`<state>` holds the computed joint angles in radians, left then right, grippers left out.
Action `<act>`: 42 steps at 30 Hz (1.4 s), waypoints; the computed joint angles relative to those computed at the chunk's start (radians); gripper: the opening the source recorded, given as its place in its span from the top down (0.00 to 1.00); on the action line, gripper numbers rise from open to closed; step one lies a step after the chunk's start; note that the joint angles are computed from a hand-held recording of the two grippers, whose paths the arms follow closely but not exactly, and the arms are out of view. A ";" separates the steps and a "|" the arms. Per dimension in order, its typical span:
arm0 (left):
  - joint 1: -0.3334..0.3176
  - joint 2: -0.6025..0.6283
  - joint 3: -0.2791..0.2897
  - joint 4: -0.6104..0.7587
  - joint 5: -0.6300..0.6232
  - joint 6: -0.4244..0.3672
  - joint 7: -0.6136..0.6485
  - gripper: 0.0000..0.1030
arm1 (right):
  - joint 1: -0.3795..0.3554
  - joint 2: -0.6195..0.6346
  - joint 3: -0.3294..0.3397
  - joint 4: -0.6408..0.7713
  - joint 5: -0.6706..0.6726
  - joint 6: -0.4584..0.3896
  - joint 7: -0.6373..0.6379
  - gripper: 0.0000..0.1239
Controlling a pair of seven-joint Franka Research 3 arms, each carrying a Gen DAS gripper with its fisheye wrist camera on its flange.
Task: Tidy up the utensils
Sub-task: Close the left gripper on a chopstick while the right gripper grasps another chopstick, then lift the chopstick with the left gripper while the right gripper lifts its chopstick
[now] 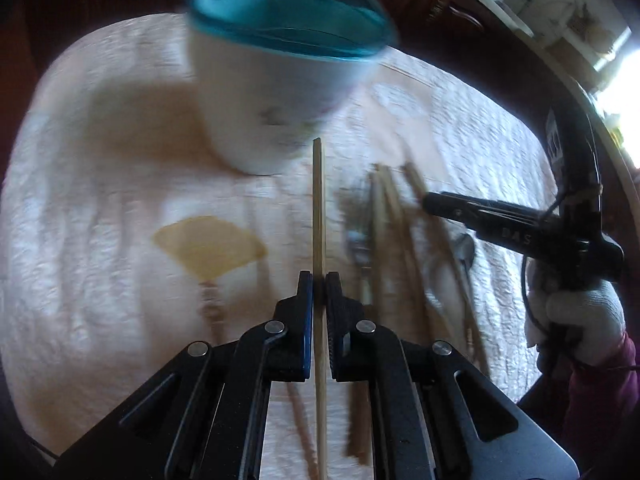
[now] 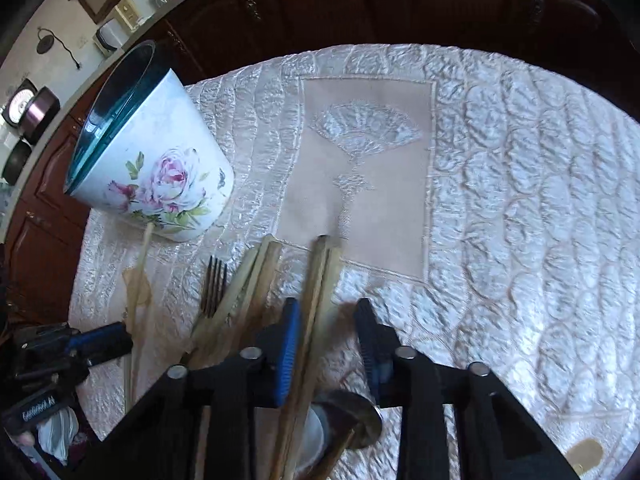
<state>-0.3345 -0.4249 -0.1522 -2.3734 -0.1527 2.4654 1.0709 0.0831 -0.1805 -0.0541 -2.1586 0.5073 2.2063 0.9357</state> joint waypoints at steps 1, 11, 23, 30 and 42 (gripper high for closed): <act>0.003 -0.005 0.003 -0.005 0.001 -0.002 0.000 0.95 | 0.002 0.003 0.002 -0.002 0.000 0.008 0.000 0.89; 0.045 0.016 -0.007 0.011 0.073 -0.071 -0.020 0.94 | -0.036 0.020 -0.037 0.029 0.057 -0.072 0.008 0.92; 0.089 0.161 -0.047 0.121 0.208 -0.029 -0.043 0.76 | -0.043 0.084 -0.009 0.103 0.025 -0.065 0.043 0.89; 0.084 0.235 -0.060 0.184 0.257 -0.042 -0.016 0.96 | -0.042 0.109 -0.010 0.146 0.055 -0.068 0.016 0.93; 0.057 0.022 0.009 0.054 0.088 0.035 0.054 0.96 | -0.061 -0.047 -0.049 0.073 0.126 -0.117 -0.074 0.93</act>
<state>-0.2772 -0.4027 -0.1432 -2.3192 -0.0648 2.5007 1.1251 0.0224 -0.2275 -0.1035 -2.0854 0.6335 2.0893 0.8617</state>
